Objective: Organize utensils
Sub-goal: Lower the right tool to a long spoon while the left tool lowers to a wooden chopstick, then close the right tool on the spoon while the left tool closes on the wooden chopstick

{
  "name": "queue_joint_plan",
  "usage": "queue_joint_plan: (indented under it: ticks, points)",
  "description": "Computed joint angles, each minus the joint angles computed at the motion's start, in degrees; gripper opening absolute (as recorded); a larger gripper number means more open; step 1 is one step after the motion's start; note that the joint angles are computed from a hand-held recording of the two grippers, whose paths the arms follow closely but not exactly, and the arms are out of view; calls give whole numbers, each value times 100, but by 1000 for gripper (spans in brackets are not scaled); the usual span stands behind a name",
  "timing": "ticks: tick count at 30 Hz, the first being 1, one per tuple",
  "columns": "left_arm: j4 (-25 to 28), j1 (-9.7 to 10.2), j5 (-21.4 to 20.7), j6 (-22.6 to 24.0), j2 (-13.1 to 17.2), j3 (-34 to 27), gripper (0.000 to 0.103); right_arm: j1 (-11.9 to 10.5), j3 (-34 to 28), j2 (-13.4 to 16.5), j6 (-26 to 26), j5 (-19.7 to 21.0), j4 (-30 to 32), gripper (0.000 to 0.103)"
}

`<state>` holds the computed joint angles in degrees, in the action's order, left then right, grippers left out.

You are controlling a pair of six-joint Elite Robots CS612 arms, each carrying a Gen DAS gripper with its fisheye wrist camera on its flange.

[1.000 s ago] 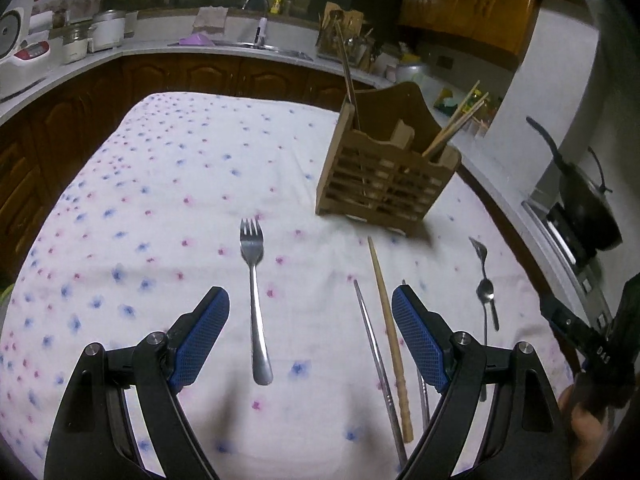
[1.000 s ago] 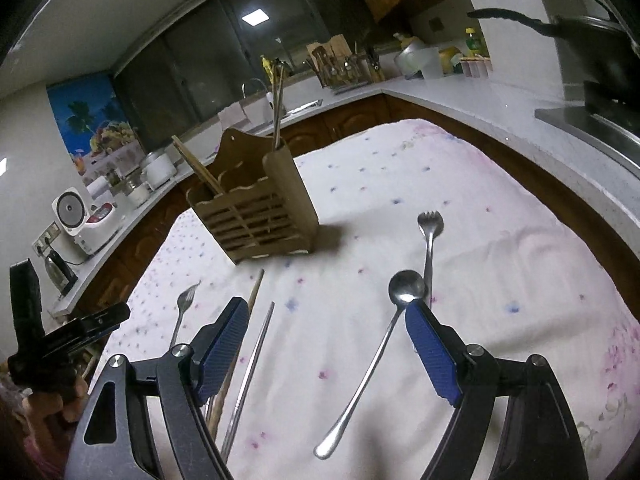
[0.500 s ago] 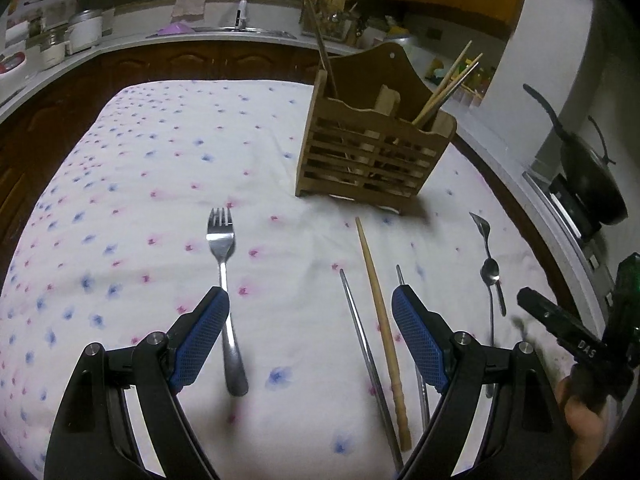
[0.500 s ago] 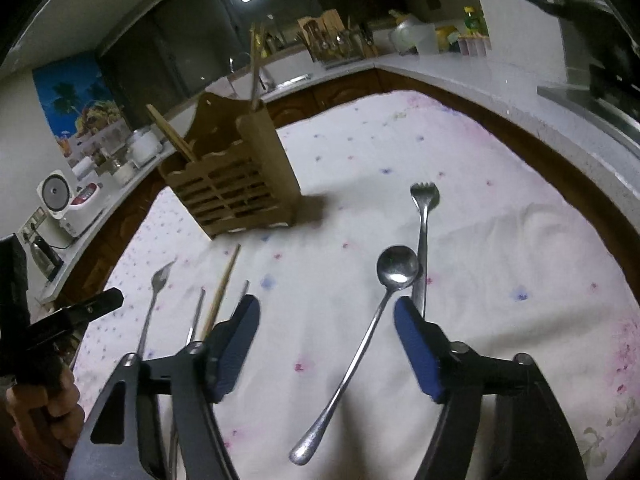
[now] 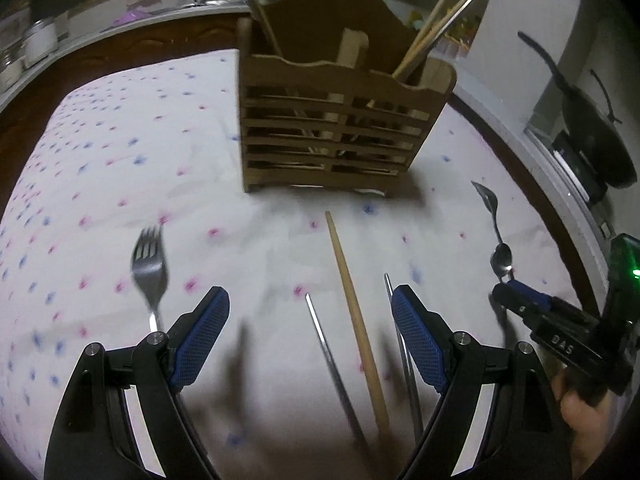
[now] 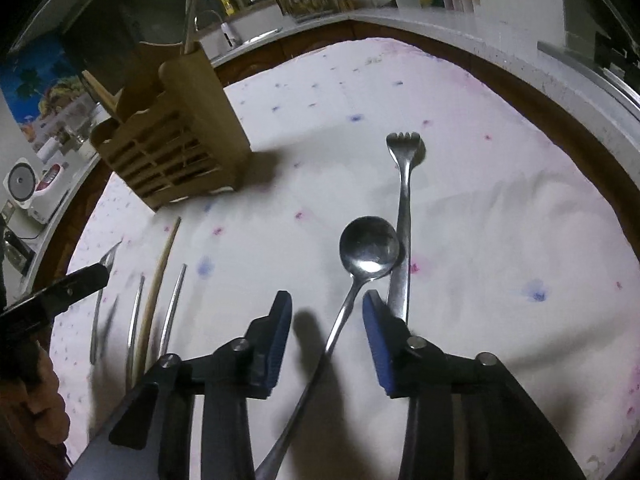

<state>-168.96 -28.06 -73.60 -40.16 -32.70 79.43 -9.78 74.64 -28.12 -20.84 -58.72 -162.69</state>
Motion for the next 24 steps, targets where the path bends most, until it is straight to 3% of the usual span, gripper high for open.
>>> queue_joint_plan:
  ticks: [6,11,14,18,22,24]
  points:
    - [515,94,-242,248,245,-552,73,33,-198,81,65,-31,109,35]
    - [1092,120,-403,482,465,-987,49,10,-270,116,162,88,171,34]
    - [1170,60,-117,683,505,-1060,49,28,-352,152,185,87,196,34]
    - [1218,56,-60,780,520,-1102,49,-13,-297,122,281,267,-45,34]
    - [1282,36,43,873,554,-1168,50,23,-363,152,292,46,-293,36]
    - [1217,35,72,920,568,-1172,41,55,-514,223,282,-68,-149,36]
